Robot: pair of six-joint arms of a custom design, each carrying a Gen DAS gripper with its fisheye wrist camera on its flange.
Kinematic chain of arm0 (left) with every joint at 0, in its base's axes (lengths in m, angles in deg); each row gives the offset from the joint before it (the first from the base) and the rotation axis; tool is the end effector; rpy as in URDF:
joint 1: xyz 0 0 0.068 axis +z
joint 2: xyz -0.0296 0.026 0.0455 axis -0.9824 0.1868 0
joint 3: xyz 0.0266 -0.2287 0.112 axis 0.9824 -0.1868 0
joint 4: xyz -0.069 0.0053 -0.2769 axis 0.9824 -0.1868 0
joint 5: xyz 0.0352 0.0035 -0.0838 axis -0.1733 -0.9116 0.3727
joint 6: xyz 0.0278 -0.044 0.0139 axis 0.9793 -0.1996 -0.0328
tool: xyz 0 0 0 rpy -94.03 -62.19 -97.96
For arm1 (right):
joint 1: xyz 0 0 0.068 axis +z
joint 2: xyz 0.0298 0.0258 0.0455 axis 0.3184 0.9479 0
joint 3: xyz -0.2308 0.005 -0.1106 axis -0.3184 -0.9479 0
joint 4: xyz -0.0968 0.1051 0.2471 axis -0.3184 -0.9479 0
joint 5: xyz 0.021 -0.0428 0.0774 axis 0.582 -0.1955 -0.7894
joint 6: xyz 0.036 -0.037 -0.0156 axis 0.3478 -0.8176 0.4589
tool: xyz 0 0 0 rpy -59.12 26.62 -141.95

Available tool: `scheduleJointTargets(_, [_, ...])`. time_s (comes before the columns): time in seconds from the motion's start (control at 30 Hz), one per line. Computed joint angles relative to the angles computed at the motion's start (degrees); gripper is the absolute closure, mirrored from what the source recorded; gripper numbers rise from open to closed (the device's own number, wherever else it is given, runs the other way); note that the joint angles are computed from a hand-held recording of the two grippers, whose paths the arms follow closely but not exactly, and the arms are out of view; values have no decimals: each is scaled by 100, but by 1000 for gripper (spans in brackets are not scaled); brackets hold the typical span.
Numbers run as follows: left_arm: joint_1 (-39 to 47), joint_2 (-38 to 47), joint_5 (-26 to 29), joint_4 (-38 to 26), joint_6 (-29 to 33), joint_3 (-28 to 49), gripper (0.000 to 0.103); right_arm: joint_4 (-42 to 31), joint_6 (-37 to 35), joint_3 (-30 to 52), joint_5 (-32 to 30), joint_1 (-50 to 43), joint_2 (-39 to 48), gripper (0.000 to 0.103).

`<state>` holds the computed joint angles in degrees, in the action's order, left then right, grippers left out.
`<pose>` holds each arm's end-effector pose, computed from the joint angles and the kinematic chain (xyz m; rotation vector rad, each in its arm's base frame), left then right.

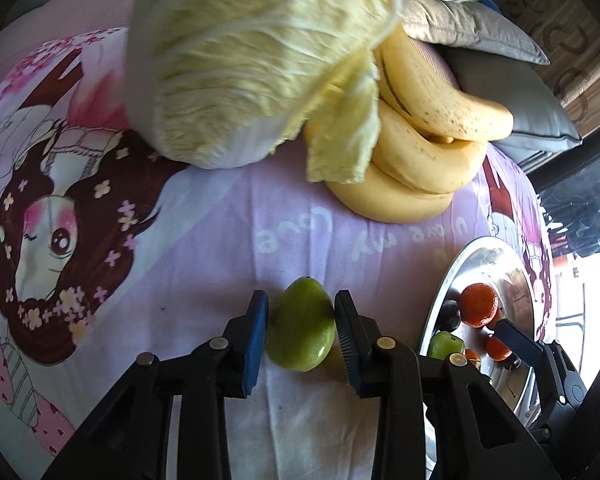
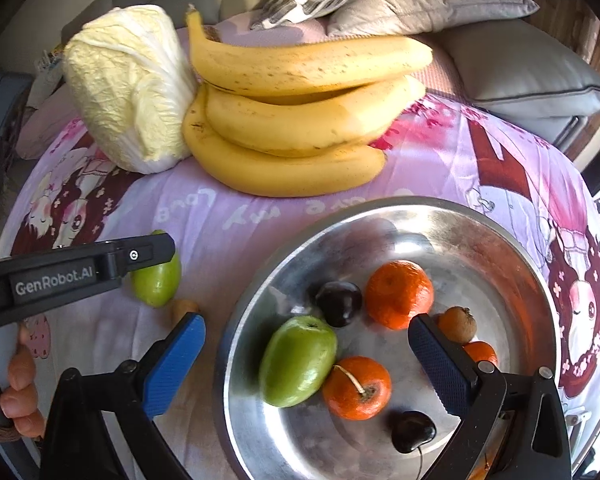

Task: Organize fruits
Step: 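Close right tool on the brown kiwi while left tool holds the green pear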

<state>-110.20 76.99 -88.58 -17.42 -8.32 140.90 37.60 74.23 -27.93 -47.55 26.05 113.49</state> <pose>0.3180 -0.1904 0.1245 -0.4312 2.7471 -0.3770 0.2999 0.0433 0.1447 -0.5078 2.6677 0.1136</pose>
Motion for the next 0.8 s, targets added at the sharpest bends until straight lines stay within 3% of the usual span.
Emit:
scheduleJointTargets(0.57, [64, 497, 222, 110, 62, 210, 62, 70, 17, -55, 3, 49, 3, 0])
scheduleJointTargets(0.8, [36, -141, 118, 284, -262, -534, 63, 269, -344, -328, -108, 276, -374, 0])
